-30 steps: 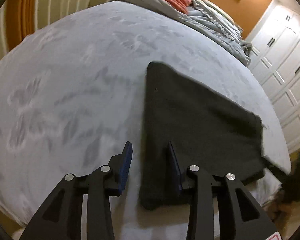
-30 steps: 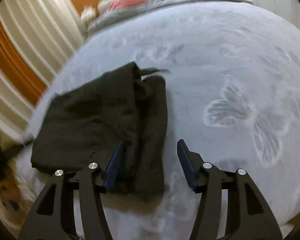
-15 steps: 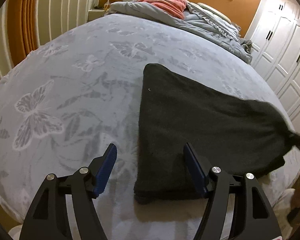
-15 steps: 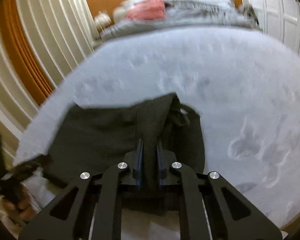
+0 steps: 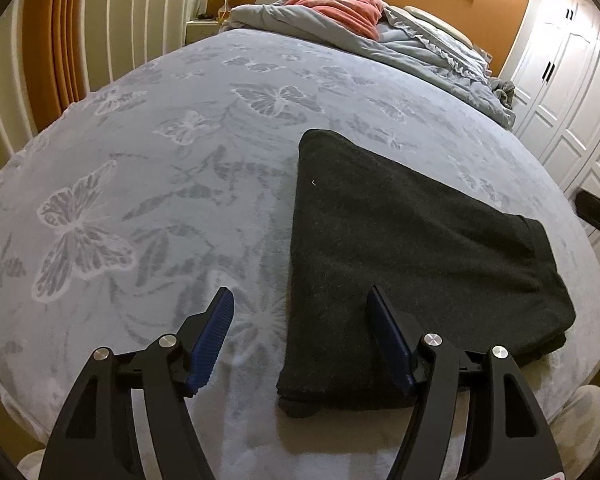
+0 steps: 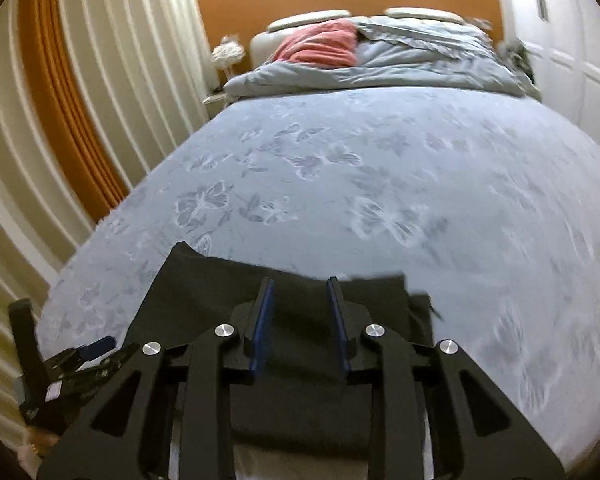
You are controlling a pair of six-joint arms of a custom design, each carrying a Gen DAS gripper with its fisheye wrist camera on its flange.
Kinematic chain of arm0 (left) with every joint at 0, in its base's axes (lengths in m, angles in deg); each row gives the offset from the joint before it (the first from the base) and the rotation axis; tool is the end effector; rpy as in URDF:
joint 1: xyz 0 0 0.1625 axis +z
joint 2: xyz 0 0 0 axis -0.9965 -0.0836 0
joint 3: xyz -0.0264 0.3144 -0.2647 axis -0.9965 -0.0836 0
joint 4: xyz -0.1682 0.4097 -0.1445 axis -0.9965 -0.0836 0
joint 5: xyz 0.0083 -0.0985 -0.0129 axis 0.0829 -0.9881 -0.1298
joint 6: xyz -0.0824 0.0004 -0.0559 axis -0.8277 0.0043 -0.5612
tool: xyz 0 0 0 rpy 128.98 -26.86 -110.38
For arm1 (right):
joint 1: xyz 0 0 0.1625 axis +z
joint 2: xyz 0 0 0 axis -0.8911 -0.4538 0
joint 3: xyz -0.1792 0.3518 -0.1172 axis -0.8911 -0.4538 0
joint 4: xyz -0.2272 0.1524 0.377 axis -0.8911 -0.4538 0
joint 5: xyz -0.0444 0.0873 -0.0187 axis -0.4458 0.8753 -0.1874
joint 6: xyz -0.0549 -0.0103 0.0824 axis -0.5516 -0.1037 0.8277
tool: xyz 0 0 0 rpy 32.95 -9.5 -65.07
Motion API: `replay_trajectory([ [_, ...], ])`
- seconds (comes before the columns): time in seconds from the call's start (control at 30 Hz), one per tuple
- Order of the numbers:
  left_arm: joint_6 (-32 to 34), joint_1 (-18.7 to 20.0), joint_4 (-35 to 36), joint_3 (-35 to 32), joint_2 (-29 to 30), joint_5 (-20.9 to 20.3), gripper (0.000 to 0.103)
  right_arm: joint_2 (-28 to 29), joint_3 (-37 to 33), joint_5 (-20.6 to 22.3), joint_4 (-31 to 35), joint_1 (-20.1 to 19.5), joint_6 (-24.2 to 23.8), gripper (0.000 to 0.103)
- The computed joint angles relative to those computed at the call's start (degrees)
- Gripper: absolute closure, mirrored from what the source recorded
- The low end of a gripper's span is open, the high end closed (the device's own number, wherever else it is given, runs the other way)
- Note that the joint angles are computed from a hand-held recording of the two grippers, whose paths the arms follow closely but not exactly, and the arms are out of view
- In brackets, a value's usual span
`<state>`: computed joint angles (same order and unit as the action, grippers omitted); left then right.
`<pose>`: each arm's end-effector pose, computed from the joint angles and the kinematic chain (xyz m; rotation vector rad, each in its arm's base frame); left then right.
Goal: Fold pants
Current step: 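Pinch and straighten the folded edge with the right tool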
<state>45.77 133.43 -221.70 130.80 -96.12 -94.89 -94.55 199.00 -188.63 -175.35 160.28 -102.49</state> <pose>-0.2722 -0.5786 0.0864 0.8295 2.5675 -0.5838 0.1311 -0.4930 0.2891 -0.0448 -2.1627 1.1673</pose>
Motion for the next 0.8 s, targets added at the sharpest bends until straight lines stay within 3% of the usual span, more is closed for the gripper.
replay_trajectory([
  [0.1,1.17,-0.52,-1.25,0.59,0.13,1.76,0.032,4.52,-4.7,-5.4,7.06,-5.09,2.46,0.07],
  [0.13,1.28,-0.56,-1.31,0.66,0.1,1.72,0.032,4.38,-4.54,-4.1,8.17,-6.99,4.78,0.071],
  [0.2,1.46,-0.55,-1.17,0.73,0.02,1.48,0.032,2.77,-3.42,-2.84,6.38,-5.72,6.83,0.07],
  [0.33,2.59,-0.78,-1.74,0.45,0.61,2.27,0.032,2.66,-0.26,-3.08,-3.43,-1.53,2.13,0.066],
  [0.4,2.46,-0.76,-1.59,0.11,0.92,2.13,0.032,4.23,-0.43,-5.74,0.28,-2.94,3.06,0.06],
  [0.47,2.34,-0.71,-1.22,-0.01,1.0,1.71,0.032,5.28,0.0,-5.6,0.5,-4.92,2.35,0.061],
  [0.57,2.72,-0.83,-1.99,0.7,0.64,1.89,0.032,3.68,1.07,-7.04,-0.35,-1.63,3.8,0.06],
  [0.6,2.7,-0.72,-2.04,0.87,0.42,1.39,0.032,1.77,2.67,-4.53,-1.16,-1.35,4.85,0.058],
  [0.67,1.78,0.14,-1.16,0.53,-0.18,-1.7,0.029,-2.68,6.46,-0.88,-3.0,-1.34,6.88,0.041],
  [0.8,-3.24,3.1,2.27,-1.58,-0.61,-10.53,0.026,-7.99,11.5,-3.29,-3.7,-1.52,10.7,0.04],
])
